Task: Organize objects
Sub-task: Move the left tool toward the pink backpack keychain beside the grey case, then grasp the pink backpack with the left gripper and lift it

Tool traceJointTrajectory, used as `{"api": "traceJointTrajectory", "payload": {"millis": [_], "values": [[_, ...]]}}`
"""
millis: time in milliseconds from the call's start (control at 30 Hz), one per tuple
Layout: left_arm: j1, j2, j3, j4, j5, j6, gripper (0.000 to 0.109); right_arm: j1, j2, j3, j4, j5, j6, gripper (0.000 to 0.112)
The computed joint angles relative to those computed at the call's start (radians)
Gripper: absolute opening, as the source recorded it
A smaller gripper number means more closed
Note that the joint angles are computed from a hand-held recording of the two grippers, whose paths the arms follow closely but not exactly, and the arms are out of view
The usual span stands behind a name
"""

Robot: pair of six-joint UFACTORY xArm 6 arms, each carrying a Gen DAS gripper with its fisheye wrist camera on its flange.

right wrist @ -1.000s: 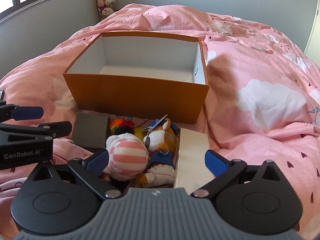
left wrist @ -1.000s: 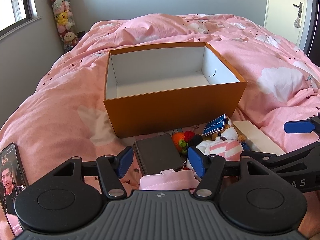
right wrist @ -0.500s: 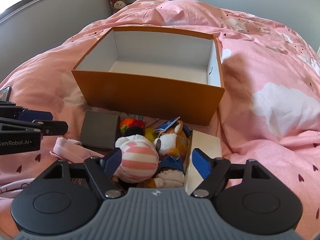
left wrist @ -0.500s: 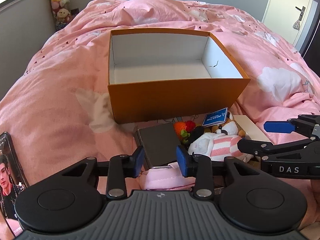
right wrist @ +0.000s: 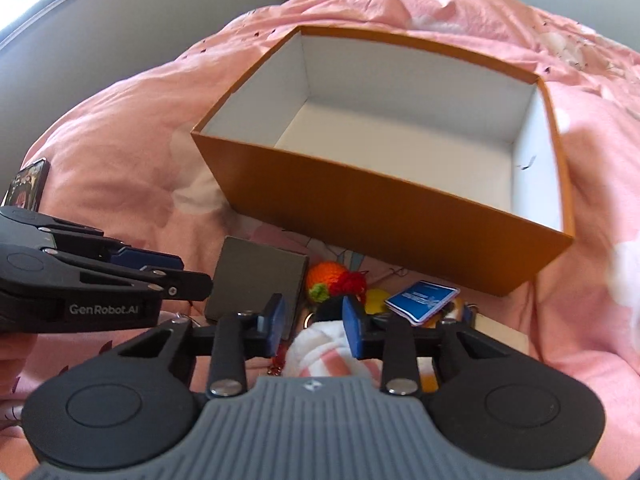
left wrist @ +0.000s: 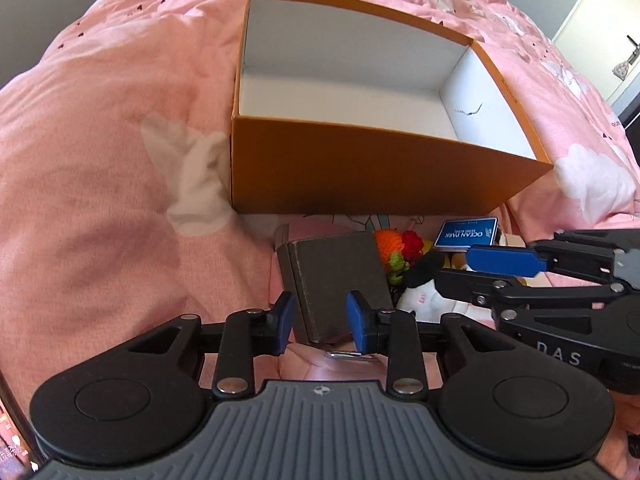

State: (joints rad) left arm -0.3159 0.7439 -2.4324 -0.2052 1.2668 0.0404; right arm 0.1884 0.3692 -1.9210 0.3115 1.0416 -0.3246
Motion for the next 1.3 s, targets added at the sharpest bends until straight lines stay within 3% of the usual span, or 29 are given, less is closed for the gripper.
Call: {"api": "traceJointTrajectory", "payload": {"millis": [200, 400, 600, 833, 1000, 1200, 1300], "values": [[0.032, 0.046, -0.144, -0.070, 0.149, 0.082, 0.036, -0.001, 0.043, -0.077, 0.035, 0.094, -0.060, 0.034], [0.024, -0.058, -0.026, -0.065, 0.142, 0.148, 0.040, 0.001, -0.028, 0.001, 0.032, 0.092, -0.112, 0.034], [0.009, -0.208, 0.183, -0.074, 0.082, 0.274, 0.047, -0.006, -0.112, 0.097, 0.045, 0.082, -0.145, 0.035], [0.000, -0.287, 0.363, -0.027, 0.026, 0.365, 0.049, -0.013, -0.194, 0.188, 0.089, 0.117, -0.215, 0.035], [-0.013, -0.303, 0.463, 0.009, -0.107, 0.382, 0.049, 0.004, -0.184, 0.197, 0.082, 0.132, -0.247, 0.037], [-0.011, -0.258, 0.430, 0.008, -0.167, 0.348, 0.049, 0.018, -0.115, 0.139, 0.080, 0.102, -0.237, 0.035], [-0.003, -0.224, 0.377, -0.018, -0.148, 0.325, 0.049, 0.021, -0.064, 0.081, 0.078, 0.088, -0.214, 0.025]]}}
